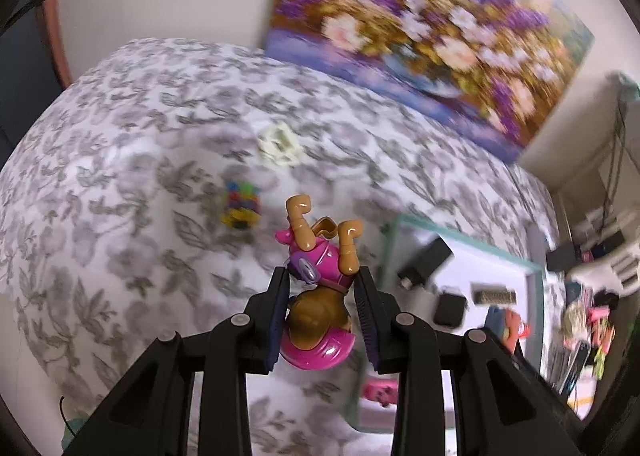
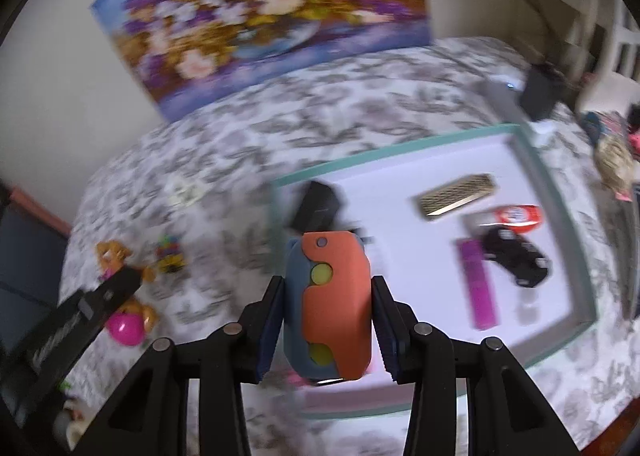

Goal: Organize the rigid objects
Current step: 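Lift the pink doll and orange-blue toy toward the tray, then lower the pink doll and orange-blue toy into the tray and open both grippers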

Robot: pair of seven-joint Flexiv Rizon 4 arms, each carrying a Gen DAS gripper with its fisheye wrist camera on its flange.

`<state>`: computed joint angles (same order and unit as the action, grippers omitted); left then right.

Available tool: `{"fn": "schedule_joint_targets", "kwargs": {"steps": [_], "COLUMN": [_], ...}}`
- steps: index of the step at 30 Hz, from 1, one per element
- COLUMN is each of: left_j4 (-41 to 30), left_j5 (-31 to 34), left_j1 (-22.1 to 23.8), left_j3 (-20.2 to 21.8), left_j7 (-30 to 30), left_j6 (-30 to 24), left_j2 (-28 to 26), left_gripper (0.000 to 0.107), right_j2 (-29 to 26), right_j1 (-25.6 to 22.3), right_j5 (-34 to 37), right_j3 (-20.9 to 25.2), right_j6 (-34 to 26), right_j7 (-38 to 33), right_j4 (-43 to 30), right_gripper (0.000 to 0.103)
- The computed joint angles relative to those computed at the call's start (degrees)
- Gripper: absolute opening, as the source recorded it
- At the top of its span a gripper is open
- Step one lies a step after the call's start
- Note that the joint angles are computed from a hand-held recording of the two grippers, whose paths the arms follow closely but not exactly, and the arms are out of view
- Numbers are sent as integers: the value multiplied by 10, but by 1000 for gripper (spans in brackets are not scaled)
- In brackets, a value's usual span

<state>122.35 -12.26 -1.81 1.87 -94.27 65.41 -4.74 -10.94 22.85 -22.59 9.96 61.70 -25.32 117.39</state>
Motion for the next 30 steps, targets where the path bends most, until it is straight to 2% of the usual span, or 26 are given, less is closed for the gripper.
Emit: {"fn": "schedule_joint_targets", "kwargs": {"steps": [3,10,17,20,30], "left_j4": [0,-1,-10,-17,-26], "left_j5": [-6,-32,-22,1,19], "left_j1": [-10,-37,-61,-71,-77], "left_j3": [-12,-34,-43,-42,-40], "left_j7": [15,60,67,56,48], "left_j6": [-6,-30,-40,-41,-59], "left_j2": [-6,-20,-33,-40,-54], "left_gripper": [35,35,35,35,35], "right_j2": [4,19,31,31,20], "right_j1": [-8,-40,-60,-63,-62], "right_j5": [1,44,59,65,86], "right_j3": [-6,-10,-12,-11,-6], "right_j6": [-24,-16,-23,-24,-32], "right_j7": [7,5,4,0,-18], "right_j4": [5,33,47,48,37], "right_gripper": [45,45,45,46,46]}}
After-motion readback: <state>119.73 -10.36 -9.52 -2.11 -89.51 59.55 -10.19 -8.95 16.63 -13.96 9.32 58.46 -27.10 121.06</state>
